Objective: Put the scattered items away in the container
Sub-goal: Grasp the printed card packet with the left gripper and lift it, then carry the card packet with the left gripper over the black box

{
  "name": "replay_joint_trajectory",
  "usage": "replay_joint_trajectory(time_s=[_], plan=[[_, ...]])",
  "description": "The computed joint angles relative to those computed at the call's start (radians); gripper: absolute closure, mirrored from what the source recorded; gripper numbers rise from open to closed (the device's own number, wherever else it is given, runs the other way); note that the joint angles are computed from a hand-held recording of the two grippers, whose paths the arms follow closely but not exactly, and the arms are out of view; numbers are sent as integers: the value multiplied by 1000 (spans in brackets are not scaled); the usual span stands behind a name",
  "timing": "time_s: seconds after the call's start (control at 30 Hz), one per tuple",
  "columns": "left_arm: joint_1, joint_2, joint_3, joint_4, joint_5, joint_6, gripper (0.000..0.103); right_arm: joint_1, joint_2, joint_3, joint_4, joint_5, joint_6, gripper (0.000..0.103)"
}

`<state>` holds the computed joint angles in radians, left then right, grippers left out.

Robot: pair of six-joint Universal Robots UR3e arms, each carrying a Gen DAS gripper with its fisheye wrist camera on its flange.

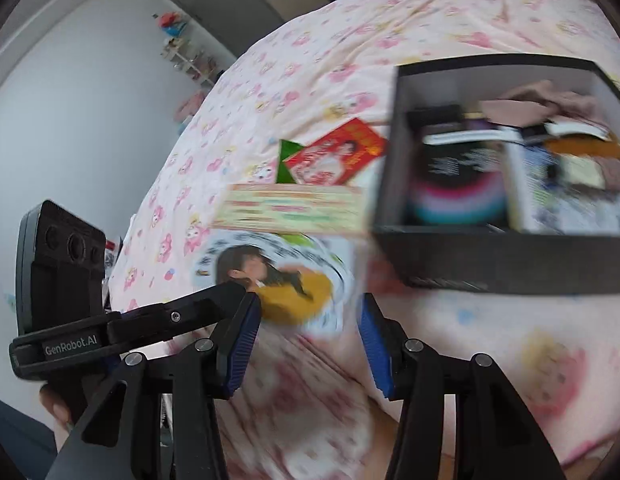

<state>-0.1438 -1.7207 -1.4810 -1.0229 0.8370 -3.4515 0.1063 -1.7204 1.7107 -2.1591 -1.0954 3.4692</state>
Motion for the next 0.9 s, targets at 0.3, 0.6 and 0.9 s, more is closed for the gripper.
replay_joint_trajectory(time_s=[0.3, 0.6, 0.9], plan=[[-203, -196, 125, 3, 66, -72, 97, -244, -340, 275, 184, 87, -157, 56], [-269, -238, 165, -72, 139, -108, 70, -344, -393, 358, 240, 156, -222, 56], [-263, -194, 173, -119, 215, -115, 68, -378, -342, 371, 208, 156, -244, 56]])
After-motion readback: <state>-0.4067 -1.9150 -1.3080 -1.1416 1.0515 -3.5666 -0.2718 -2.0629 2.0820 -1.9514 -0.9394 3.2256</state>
